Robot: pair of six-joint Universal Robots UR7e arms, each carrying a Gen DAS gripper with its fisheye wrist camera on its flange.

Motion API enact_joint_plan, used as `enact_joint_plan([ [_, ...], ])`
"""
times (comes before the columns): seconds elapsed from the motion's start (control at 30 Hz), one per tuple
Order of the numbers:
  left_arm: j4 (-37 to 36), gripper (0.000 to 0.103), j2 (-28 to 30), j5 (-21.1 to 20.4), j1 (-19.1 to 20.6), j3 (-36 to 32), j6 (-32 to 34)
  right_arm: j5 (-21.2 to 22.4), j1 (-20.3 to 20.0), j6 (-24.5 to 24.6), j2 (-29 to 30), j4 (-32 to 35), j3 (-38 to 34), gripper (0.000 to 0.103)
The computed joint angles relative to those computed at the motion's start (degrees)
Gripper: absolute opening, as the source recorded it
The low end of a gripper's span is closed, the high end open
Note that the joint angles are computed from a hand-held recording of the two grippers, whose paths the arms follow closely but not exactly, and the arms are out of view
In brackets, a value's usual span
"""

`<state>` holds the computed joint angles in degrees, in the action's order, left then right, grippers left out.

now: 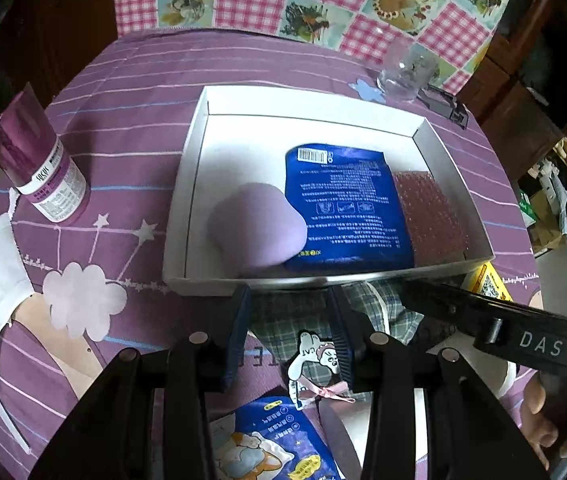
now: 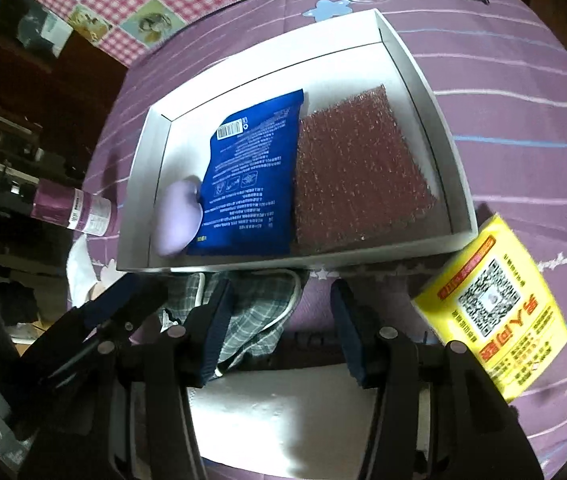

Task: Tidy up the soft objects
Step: 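Lower the right tool onto the green plaid pouch beside the box, then close the right tool on the green plaid pouch and lift it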

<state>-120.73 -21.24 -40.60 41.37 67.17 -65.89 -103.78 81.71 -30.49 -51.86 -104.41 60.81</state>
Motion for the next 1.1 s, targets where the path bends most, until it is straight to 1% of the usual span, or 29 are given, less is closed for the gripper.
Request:
enact_joint_plan([
  [0.03,0.25,0.037,0.02,-0.22,0.04,-0.05,-0.03,1.94,-0.65,0.2,-0.06,0.42,-0.06,0.052],
  [0.1,0.3,0.037,-0.04,-0.67,0.19,0.06,-0.14,4.12,-1.36,0.05,-0.05,0.88,-0.07,0.052],
  [0.2,-1.77,0.037,-0.48,-1.31,0.59,1.14,0.46,6.97,-2.13,-0.14,0.21,1.77,-0.49,0.051],
  [0.27,-1.95,0.037,-0.6,-1.79,0.97,1.38,0.34,9.36,-2.64,-0.55,0.81,4.29,-1.55,0.051],
  [0.37,-5.48,0.037,-1.22,-3.21,1.63,3.05,0.75,10.36,-2.69,-2.6,0.32,2.58,-0.15,0.051],
  [0.43,-7.0,0.037,-1.54,-3.74,1.88,3.81,0.88,11.21,-2.8,-3.65,0.11,2.59,0.13,0.045],
  [0.47,-7.1,0.037,-1.58,-3.73,1.91,3.87,0.9,11.9,-2.87,-4.41,0.02,2.9,0.14,0.04],
  [0.63,-5.27,0.037,-1.19,-3.08,1.89,3.08,0.24,12.71,-3.09,-5.11,-0.23,3.05,0.24,0.037],
  [0.7,-4.95,0.037,-1.13,-3.12,1.92,2.88,0.3,13.77,-3.31,-4.64,-0.15,3.4,-0.18,0.031],
  [0.8,-5.26,0.037,-1.4,-3.36,1.88,3.09,0.59,14.67,-3.38,-4.74,-0.11,4.35,-0.91,0.027],
  [1.1,-6.16,0.037,-3.48,0.53,-0.2,5.42,0.82,16.97,-2.84,-6.73,-3.08,1.87,2.08,0.02],
])
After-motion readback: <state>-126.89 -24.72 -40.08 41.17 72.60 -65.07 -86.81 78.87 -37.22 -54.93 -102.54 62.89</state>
